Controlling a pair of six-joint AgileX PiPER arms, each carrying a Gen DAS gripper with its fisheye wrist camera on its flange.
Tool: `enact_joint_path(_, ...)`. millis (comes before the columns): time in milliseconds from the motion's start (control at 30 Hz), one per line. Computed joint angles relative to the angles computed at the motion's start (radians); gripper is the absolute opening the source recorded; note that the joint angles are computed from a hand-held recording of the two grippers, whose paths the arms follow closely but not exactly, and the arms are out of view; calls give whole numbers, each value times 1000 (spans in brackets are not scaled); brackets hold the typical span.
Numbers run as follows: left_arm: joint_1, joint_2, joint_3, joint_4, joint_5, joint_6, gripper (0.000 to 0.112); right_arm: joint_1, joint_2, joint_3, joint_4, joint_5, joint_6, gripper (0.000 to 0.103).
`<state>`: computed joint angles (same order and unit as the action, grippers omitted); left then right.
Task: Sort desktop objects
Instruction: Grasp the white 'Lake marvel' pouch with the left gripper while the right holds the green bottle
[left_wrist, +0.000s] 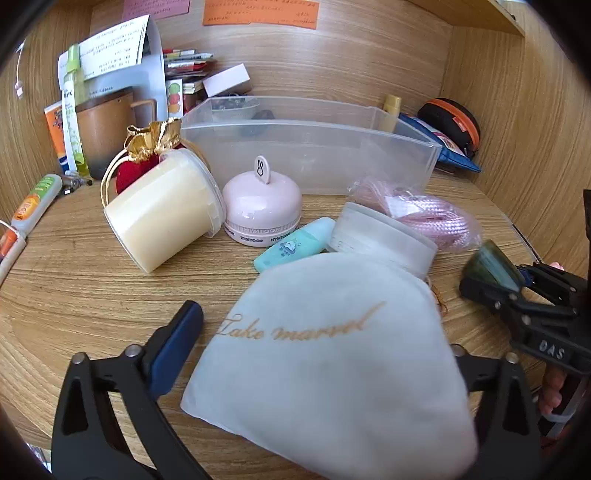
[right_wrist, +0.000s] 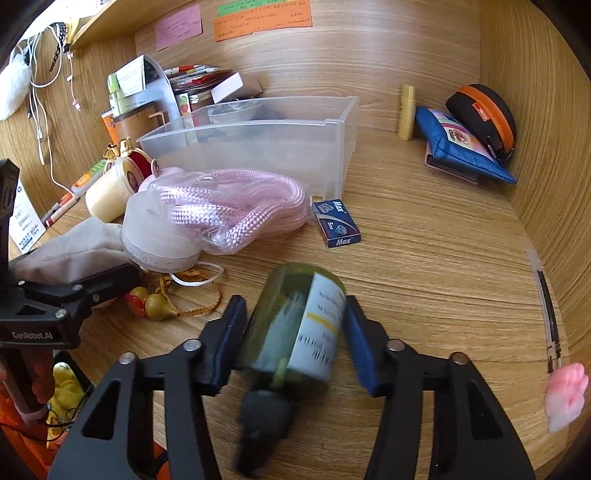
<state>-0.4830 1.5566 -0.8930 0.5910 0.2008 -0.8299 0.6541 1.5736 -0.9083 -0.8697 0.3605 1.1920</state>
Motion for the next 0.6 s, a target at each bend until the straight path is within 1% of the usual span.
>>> enact_joint_path(33, 3, -4, 1, -21, -4, 26, 86, -5, 0, 0, 3, -5, -3, 38)
enact_joint_path(67, 4, -8, 4, -21, -4, 29, 85, -11, -2, 5, 4, -14, -4, 38)
enact_joint_path(133, 15, -13, 7, -80, -15, 96, 77, -24, -4, 12, 0, -33, 6, 38)
enact_joint_path(167, 19, -18, 10, -111, -18, 122, 76, -27, -5, 13, -3, -37, 8, 38)
enact_joint_path(233, 24, -25, 15, -118, -20, 124, 72, -31, -5, 15, -12, -43, 23, 38)
enact_joint_path(267, 30, -30, 19, -156, -25, 161, 70, -34, -9, 20, -21, -50, 30, 38)
enact_joint_path(300, 32, -35, 22, -156, -23, 157, 69, -32, -10, 19, -26, -49, 34, 38)
enact_joint_path(400, 18, -55, 33, -41, -7, 36, 67, -20, -22, 24, -77, -37, 83, 38)
enact_joint_path(500, 18, -76, 47, 36, -2, -42, 66, -22, -32, 21, -89, -39, 85, 38)
enact_joint_path(600, 25, -99, 59, 68, 2, -76, 66, -20, -43, 19, -121, -38, 114, 38)
